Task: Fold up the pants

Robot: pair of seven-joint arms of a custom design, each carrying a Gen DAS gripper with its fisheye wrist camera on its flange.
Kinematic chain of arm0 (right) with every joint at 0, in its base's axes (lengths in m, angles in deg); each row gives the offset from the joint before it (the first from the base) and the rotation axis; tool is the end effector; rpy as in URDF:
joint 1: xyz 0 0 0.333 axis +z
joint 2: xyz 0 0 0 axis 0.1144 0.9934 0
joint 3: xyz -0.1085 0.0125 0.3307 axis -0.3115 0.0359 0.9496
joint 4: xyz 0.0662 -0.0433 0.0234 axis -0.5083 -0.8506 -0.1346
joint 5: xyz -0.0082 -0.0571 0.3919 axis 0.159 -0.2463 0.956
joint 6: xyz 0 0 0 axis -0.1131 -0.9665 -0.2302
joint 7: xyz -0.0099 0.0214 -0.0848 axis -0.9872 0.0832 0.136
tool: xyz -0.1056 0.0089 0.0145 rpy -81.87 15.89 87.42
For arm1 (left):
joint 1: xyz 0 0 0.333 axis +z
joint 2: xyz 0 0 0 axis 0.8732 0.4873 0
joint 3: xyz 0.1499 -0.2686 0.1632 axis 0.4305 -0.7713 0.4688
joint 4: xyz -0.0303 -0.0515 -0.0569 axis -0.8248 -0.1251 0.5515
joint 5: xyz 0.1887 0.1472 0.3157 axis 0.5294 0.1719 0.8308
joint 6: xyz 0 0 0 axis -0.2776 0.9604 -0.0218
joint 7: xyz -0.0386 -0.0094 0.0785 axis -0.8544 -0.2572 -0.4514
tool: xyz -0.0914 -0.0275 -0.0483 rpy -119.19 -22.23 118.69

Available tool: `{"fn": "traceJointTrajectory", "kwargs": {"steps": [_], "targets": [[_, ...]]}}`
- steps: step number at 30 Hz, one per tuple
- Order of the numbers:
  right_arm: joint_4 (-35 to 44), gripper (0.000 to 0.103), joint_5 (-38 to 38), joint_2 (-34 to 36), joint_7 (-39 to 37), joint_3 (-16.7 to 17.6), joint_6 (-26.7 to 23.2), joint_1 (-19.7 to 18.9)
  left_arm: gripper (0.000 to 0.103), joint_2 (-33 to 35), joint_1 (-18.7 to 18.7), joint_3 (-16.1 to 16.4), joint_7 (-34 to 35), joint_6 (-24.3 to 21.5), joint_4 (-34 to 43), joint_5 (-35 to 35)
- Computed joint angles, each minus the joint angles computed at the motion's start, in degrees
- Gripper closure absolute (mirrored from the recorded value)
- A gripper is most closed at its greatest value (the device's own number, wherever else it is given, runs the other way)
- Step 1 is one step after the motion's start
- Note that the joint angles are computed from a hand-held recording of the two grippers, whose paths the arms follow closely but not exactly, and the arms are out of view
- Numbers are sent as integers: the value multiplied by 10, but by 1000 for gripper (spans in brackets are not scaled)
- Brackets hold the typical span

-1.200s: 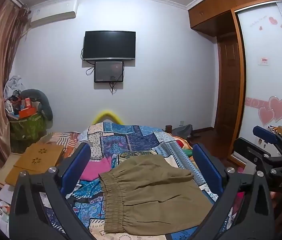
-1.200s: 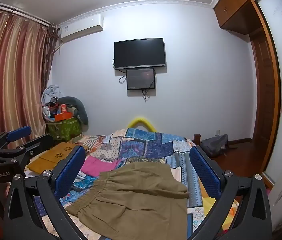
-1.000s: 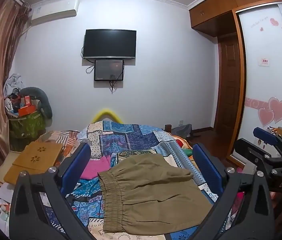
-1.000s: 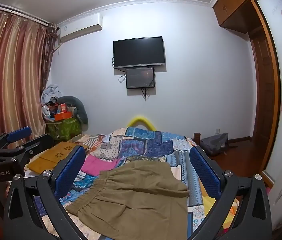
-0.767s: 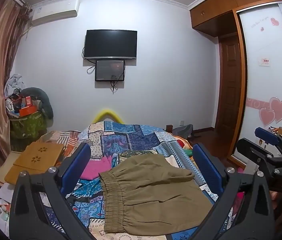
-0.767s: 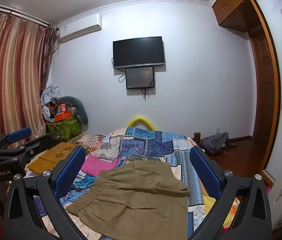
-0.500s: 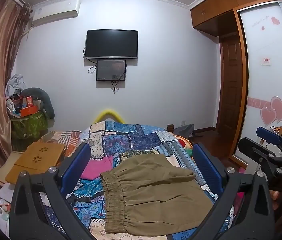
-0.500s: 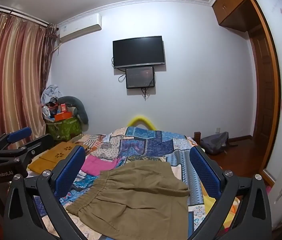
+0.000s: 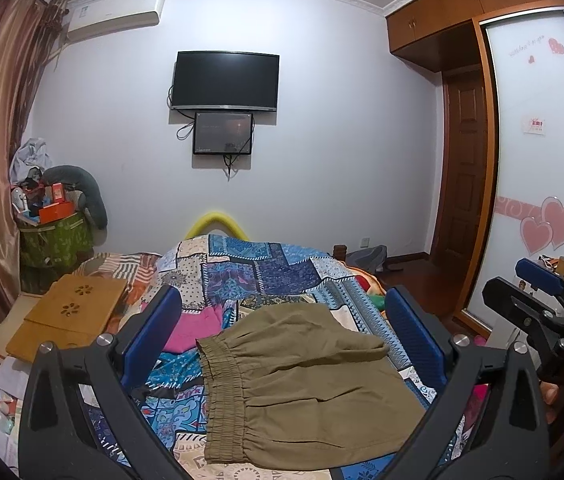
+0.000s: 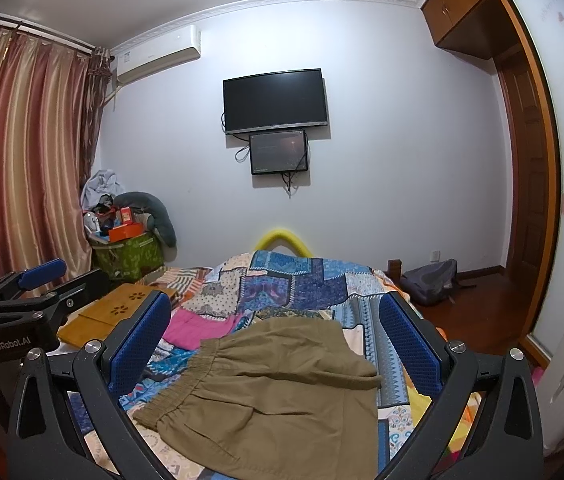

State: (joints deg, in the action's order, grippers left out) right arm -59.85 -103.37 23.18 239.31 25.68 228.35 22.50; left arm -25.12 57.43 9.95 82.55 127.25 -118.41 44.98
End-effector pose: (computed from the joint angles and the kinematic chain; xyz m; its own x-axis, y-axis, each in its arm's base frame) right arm 0.6181 0.1805 0.6946 -0.3996 -0.9150 -0.0554 -0.1704 0.1335 -0.9763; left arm 0.7536 -0.2451 0.6611 -0.7243 -0.6880 0.0452 -0.1925 0.1389 -0.9714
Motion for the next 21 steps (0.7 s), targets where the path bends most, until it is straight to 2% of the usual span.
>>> {"fn": "traceJointTrajectory", "kwargs": {"steps": [21], "targets": [[0, 0, 1, -1, -1, 0, 1, -1, 0, 0, 1, -3, 11, 6, -5, -3]]}}
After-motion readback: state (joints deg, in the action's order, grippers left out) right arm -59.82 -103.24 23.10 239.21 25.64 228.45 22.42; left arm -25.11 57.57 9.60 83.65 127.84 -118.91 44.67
